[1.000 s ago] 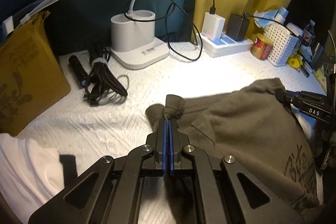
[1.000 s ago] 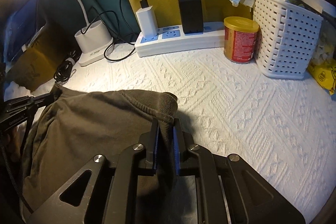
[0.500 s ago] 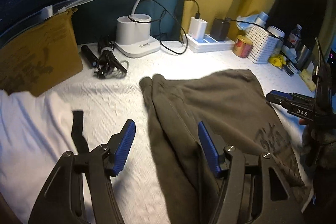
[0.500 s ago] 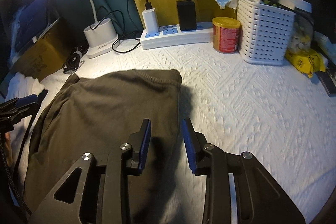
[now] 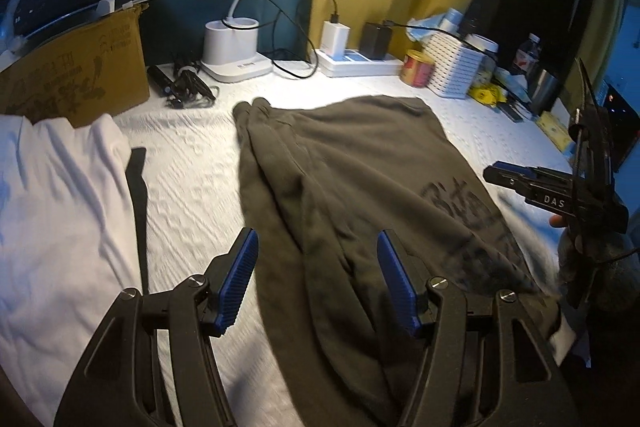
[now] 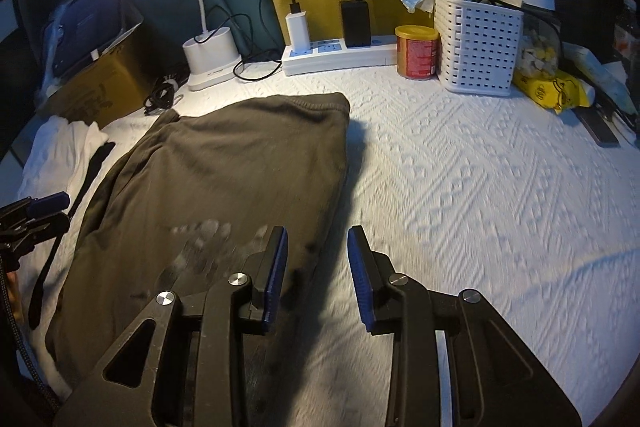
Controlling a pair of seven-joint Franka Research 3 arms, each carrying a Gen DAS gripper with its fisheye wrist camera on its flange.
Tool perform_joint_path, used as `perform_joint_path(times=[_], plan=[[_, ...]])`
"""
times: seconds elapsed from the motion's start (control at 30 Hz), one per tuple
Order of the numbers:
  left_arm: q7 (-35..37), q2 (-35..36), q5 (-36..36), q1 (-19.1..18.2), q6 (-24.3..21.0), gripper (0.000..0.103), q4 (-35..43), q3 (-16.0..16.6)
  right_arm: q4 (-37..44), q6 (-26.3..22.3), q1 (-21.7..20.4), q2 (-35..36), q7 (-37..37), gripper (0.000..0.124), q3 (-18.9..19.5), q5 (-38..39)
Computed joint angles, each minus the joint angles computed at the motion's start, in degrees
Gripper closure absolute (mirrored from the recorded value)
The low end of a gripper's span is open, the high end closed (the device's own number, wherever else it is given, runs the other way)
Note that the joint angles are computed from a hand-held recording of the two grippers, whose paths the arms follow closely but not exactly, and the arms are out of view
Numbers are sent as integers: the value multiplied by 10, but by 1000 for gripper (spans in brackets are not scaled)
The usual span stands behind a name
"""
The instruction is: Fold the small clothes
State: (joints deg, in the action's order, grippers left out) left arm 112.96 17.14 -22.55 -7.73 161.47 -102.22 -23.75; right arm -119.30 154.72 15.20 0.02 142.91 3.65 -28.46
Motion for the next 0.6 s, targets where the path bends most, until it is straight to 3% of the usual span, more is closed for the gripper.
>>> perform_joint_path(times=[0.17, 0.47, 0.53, 0.6], plan=[[59, -35, -53, 12, -3, 41, -49, -21, -26, -4, 2, -27, 24, 91, 12, -18], [167, -103, -174, -16, -2, 41, -132, 1, -72, -10, -6, -71, 68, 91, 46, -39], [193, -117, -199, -26, -5, 30, -146, 9, -82, -10, -8, -80, 76, 91, 53, -41], [222, -128, -224, -37, -5, 27, -159, 18, -92, -11, -10, -91, 85, 91, 60, -43]])
